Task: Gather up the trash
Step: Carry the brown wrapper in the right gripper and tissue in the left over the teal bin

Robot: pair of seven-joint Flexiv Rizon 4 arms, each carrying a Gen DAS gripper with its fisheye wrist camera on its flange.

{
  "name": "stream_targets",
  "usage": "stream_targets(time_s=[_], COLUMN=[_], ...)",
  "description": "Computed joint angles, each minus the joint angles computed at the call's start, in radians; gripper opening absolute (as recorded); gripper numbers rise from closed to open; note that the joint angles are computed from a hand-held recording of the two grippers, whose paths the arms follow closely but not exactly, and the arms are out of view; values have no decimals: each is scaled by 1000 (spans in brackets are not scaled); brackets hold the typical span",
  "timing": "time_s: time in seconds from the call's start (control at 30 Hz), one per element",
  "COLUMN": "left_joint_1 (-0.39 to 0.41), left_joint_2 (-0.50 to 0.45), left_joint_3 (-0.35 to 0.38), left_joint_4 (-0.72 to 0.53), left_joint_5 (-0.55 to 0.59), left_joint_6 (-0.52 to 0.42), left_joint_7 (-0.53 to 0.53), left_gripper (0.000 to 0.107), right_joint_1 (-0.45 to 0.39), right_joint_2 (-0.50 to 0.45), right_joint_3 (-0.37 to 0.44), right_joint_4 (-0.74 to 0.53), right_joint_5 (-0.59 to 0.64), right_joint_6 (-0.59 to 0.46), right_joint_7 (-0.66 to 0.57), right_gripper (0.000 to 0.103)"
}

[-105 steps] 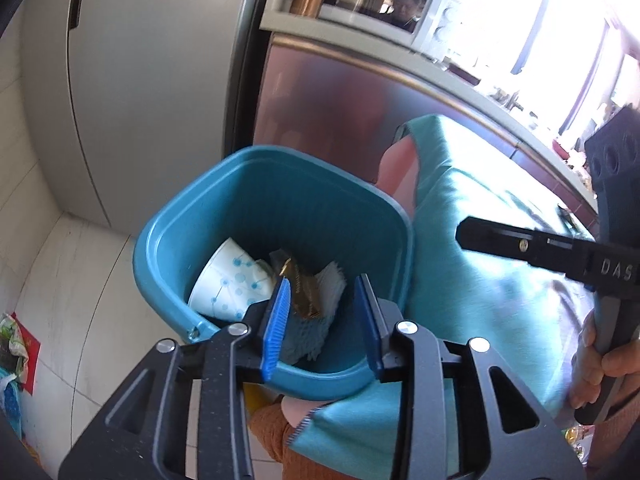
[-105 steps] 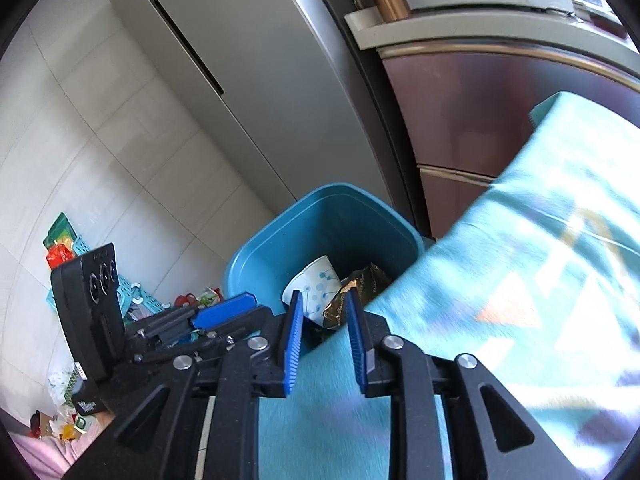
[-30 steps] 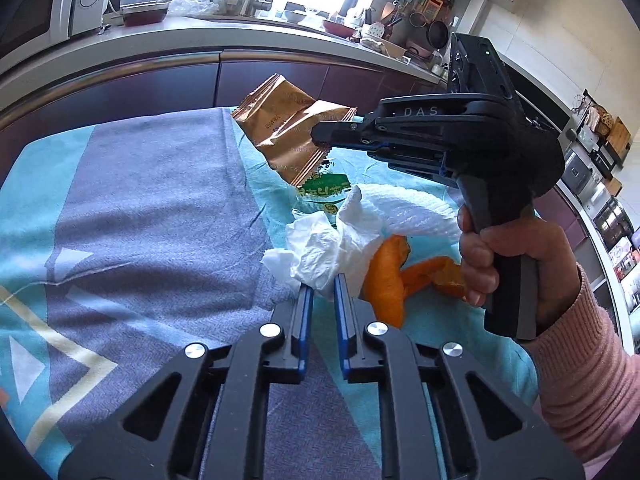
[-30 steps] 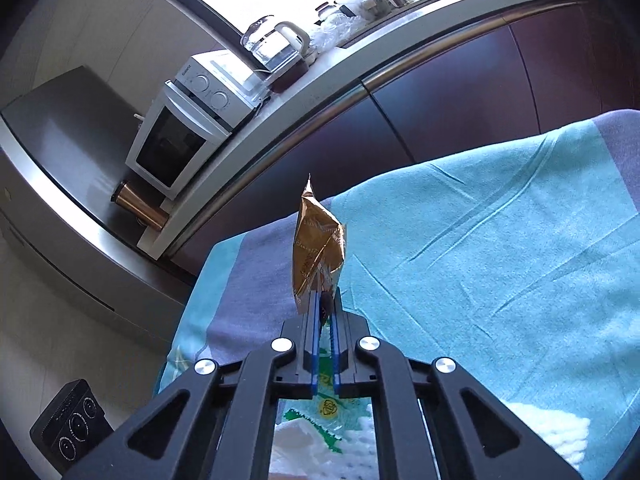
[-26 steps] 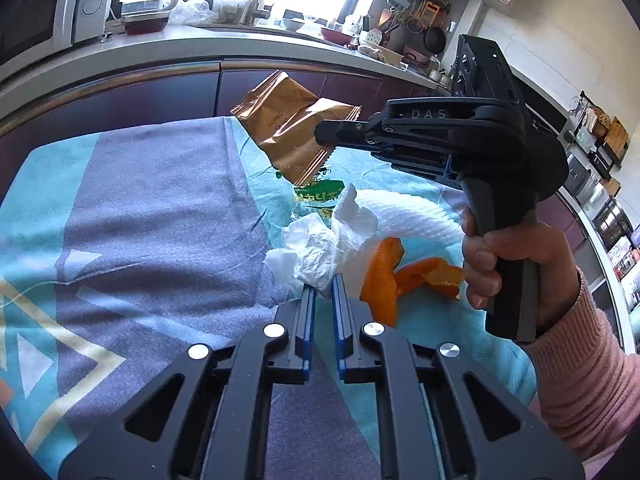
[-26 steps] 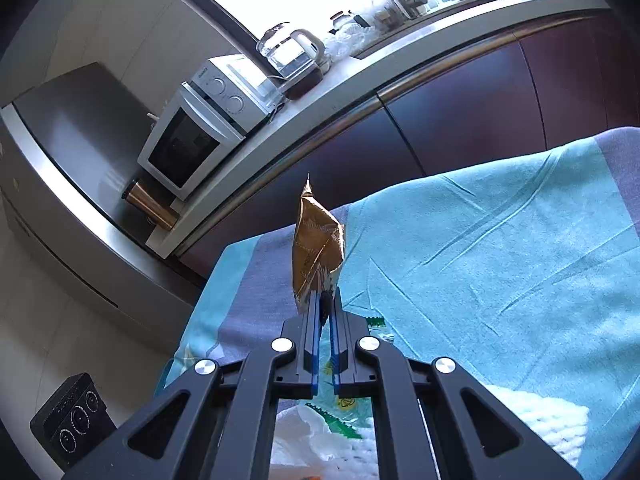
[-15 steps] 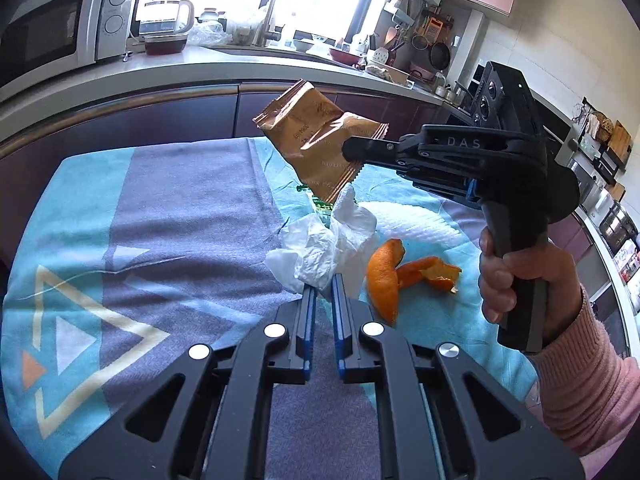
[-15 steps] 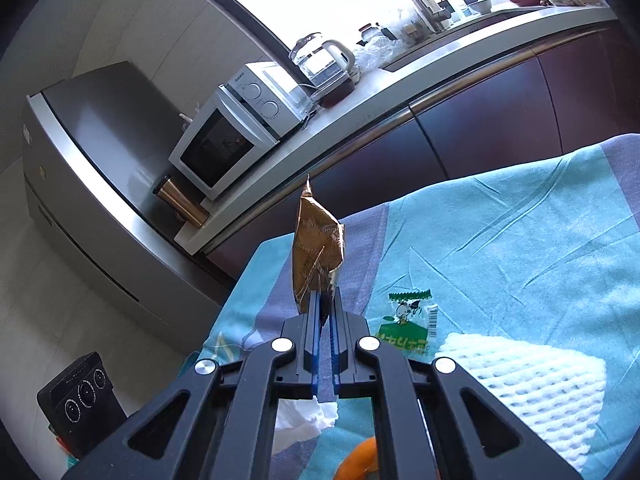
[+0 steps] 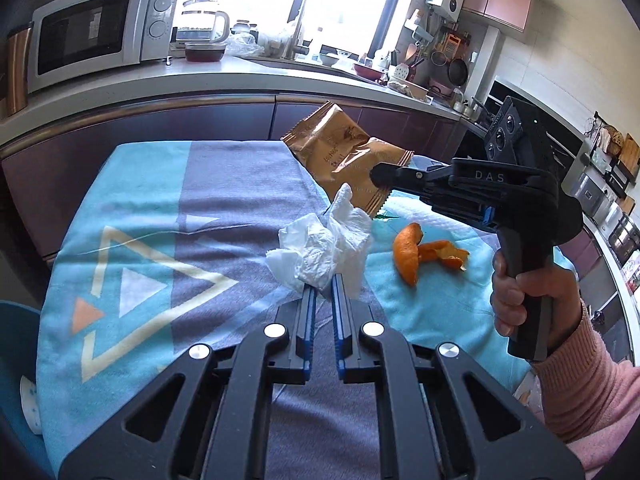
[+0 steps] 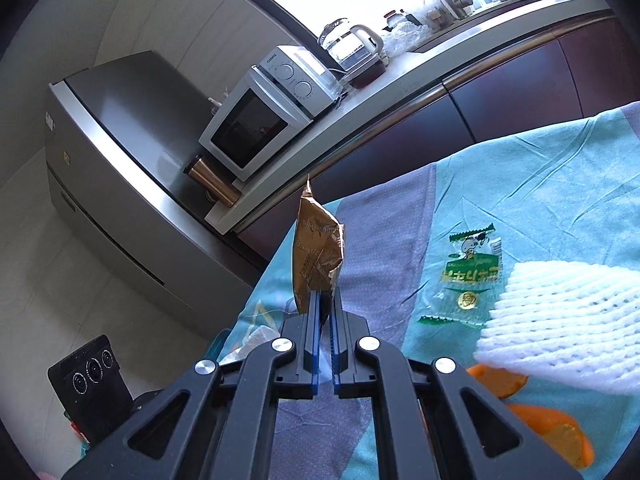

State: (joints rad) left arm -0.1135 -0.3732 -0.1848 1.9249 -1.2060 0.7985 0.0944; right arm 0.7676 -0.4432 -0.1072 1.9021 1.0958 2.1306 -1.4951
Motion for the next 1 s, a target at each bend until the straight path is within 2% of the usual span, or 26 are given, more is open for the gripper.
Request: stream_targets(time_s=[0.17,0.4,0.57,0.8,1.0], left_joint_1=[22,44,56,67,78], left_joint_2=[10,25,31,46,51], left_joint_3=[15,33,43,55,63], left_joint_4=[16,28,33,39,39], left_joint_5=[-13,-36,-54,-72,-83], left_joint_6=[-9,-19,-15,-18,-24], left_joint_7=[17,34,50,59,62], left_gripper=[8,8,8,8,8], right_joint_1=[35,45,37,84,106], right_joint_2=[-12,-28,-40,-47,-65], right_joint_3=[-21,-8,16,-21,-38], right_joint_4=[-36,-73,-80,-91,-86], right_joint_5=[38,67,38,25,-45], right_joint_6=[-12,-21,-19,-45,-57], right_joint_7=[-47,-97,-75,-71,2], right_gripper=[4,4,4,4,4])
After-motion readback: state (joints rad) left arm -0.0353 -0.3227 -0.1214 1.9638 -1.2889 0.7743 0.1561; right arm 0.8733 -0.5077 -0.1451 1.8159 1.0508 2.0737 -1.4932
